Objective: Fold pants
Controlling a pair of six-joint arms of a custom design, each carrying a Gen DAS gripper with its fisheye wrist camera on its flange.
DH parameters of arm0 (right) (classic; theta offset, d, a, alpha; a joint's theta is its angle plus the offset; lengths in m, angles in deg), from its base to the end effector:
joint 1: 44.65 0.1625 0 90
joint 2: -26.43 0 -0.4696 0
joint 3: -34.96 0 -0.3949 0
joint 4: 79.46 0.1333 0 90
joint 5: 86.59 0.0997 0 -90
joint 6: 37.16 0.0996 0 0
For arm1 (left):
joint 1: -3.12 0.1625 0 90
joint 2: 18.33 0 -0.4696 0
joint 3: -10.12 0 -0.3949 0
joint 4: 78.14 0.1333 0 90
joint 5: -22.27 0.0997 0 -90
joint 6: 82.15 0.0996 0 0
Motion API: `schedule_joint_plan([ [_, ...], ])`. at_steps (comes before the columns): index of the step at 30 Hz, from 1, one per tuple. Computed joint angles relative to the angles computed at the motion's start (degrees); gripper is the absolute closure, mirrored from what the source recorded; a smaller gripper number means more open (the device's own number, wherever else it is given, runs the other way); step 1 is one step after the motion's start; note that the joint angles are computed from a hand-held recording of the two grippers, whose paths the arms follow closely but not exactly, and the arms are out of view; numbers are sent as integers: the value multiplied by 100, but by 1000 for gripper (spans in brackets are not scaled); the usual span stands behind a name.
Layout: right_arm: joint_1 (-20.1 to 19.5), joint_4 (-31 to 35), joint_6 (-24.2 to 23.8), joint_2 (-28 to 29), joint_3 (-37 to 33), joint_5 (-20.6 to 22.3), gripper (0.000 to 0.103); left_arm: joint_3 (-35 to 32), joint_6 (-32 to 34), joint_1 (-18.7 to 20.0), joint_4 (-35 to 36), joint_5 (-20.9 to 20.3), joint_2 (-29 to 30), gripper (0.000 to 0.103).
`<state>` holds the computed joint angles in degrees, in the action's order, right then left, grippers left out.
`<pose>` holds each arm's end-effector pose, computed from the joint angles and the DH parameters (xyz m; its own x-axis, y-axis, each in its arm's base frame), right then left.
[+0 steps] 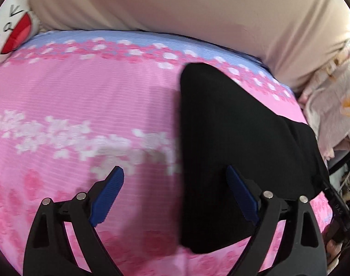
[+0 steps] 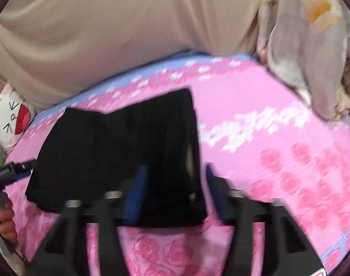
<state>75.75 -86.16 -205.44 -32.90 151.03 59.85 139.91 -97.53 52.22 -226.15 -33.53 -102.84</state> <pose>0.2534 -0.3325 0.1300 -0.8108 0.3124 0.4949 -0.2279 0.6104 -0.7586 -0.1438 -0.4551 0.2910 -0.8503 0.2363 -0.4702 0.4285 0.8297 -0.3579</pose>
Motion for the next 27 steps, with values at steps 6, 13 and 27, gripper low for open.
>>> schedule_joint_plan([
  [6,-688,148,407,-285,248,-1137,35,-294,-19,588,51,-1498,468,11],
  [13,-349,77,321,-121,-81,-1659,71,-263,655,485,-289,-1507,-14,80],
  [27,851,686,91,911,-1104,-275,102,92,914,-305,-54,1133,-1252,62],
])
